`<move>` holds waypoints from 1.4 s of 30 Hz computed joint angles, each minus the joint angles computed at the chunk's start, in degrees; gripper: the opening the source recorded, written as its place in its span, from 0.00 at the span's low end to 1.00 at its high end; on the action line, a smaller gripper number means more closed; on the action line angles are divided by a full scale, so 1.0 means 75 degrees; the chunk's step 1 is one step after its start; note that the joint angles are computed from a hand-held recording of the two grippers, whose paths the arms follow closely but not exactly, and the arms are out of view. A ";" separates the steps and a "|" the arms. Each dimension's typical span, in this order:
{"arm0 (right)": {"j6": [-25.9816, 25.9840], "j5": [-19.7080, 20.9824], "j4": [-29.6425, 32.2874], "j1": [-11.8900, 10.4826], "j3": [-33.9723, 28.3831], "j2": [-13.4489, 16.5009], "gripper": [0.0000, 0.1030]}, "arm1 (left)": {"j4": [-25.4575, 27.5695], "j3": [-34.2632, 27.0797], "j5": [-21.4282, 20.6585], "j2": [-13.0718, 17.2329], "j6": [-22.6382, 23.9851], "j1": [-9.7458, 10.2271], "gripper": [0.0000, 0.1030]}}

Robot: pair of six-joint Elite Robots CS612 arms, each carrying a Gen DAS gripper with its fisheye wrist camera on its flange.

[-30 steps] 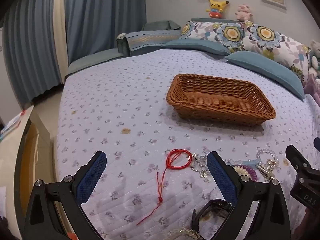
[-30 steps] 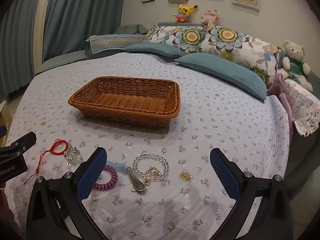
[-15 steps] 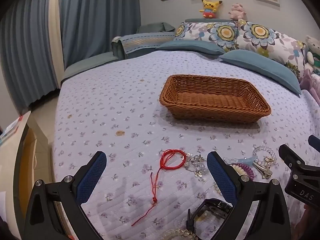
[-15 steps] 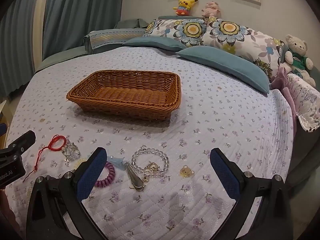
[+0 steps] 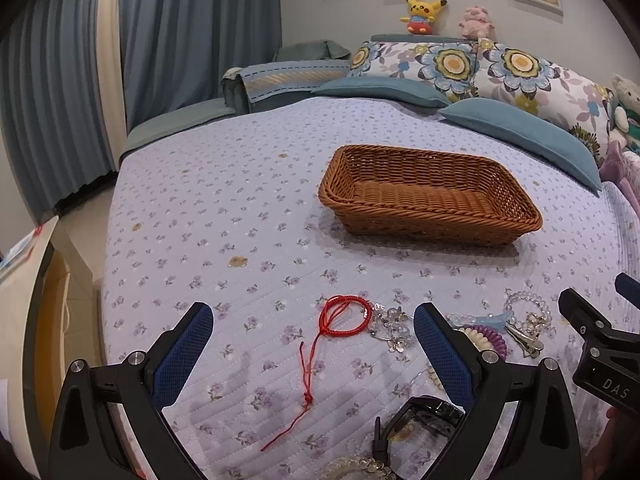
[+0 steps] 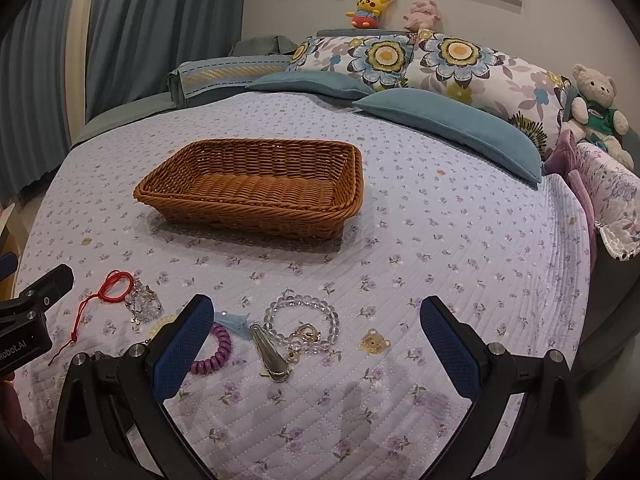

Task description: Organize jewelry

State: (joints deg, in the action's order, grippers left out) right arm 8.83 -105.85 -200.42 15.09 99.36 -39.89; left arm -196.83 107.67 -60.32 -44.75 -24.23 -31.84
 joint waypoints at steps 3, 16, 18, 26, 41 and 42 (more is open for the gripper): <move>0.0026 0.0026 0.0038 -0.0009 0.0000 -0.0007 1.00 | 0.0008 -0.0001 0.0021 0.0004 -0.0009 -0.0010 0.98; 0.0075 0.0118 0.0144 -0.0034 -0.0027 0.0009 1.00 | 0.0078 -0.0013 -0.0193 0.0009 -0.0123 0.0036 0.98; 0.0064 0.0115 0.0170 -0.0030 -0.0033 0.0011 1.00 | 0.0130 -0.0022 -0.0325 0.0004 -0.0166 0.0060 0.98; 0.0057 0.0136 0.0154 -0.0036 -0.0034 0.0014 1.00 | 0.0149 -0.0030 -0.0332 0.0008 -0.0190 0.0073 0.98; 0.0070 0.0203 0.0158 -0.0043 -0.0024 0.0007 1.00 | 0.0117 -0.0032 -0.0519 0.0007 -0.0230 0.0118 0.98; 0.0064 0.0209 0.0160 -0.0045 -0.0021 0.0006 1.00 | 0.0110 -0.0030 -0.0511 0.0006 -0.0230 0.0114 0.98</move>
